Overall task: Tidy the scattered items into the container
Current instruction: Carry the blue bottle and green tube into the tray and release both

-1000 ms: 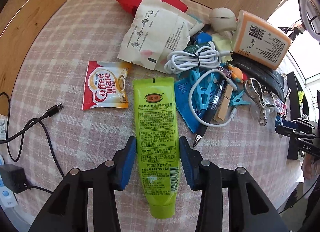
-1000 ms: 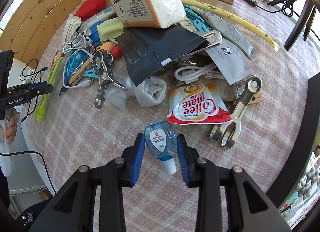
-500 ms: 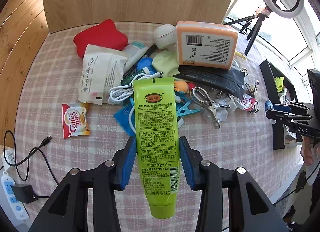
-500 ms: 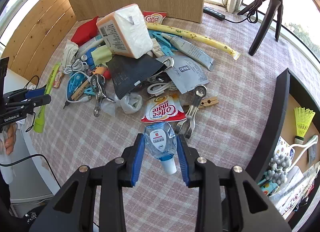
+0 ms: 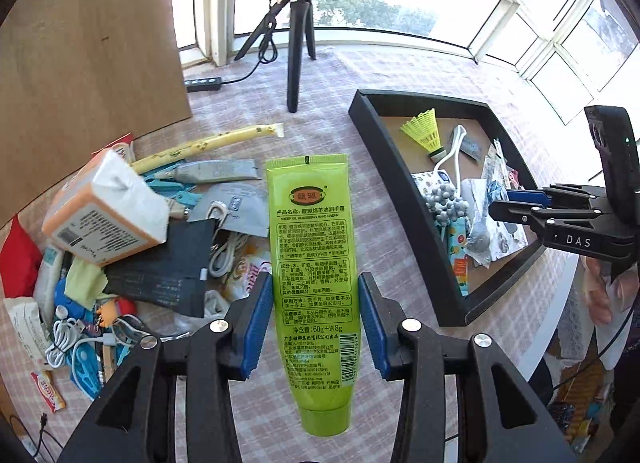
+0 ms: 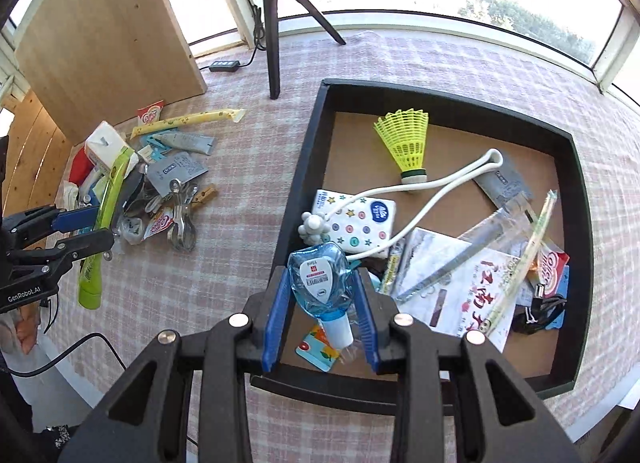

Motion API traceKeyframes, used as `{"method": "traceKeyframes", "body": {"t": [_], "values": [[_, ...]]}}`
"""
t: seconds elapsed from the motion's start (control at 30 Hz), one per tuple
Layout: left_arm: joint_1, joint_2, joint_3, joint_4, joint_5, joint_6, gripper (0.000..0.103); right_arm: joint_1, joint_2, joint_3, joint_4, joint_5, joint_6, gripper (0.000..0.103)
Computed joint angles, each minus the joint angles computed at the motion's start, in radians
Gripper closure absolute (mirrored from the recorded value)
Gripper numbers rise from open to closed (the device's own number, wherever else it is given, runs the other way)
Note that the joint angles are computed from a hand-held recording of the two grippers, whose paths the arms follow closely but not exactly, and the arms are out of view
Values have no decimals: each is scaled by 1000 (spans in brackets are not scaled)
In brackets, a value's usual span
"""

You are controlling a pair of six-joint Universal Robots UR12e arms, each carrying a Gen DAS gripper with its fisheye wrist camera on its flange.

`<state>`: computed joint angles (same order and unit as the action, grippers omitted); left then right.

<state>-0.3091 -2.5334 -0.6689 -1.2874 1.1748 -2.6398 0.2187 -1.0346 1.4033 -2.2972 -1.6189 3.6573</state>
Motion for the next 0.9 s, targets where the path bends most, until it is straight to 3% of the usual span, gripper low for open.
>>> {"method": "traceKeyframes", "body": {"t": [0.27, 0.43, 0.5, 0.53, 0.57, 0.9], "values": [[-100, -90, 208, -147, -36, 111, 63, -60, -125, 178, -14, -80, 126, 71], [-145, -116, 275, -160, -45, 136, 62, -91, -173, 254, -50, -105, 172, 70], [-157, -120, 288, -152, -37, 131, 59, -102, -186, 272, -59, -104, 206, 63], [-162, -127, 303, -161, -31, 127, 50, -108, -192, 280, -69, -102, 225, 52], [-164, -129, 310, -164, -29, 123, 45, -113, -198, 291, -90, -97, 236, 49], [-150, -78, 205, -88, -16, 108, 45, -100, -174, 262, -112, -103, 215, 49]]}}
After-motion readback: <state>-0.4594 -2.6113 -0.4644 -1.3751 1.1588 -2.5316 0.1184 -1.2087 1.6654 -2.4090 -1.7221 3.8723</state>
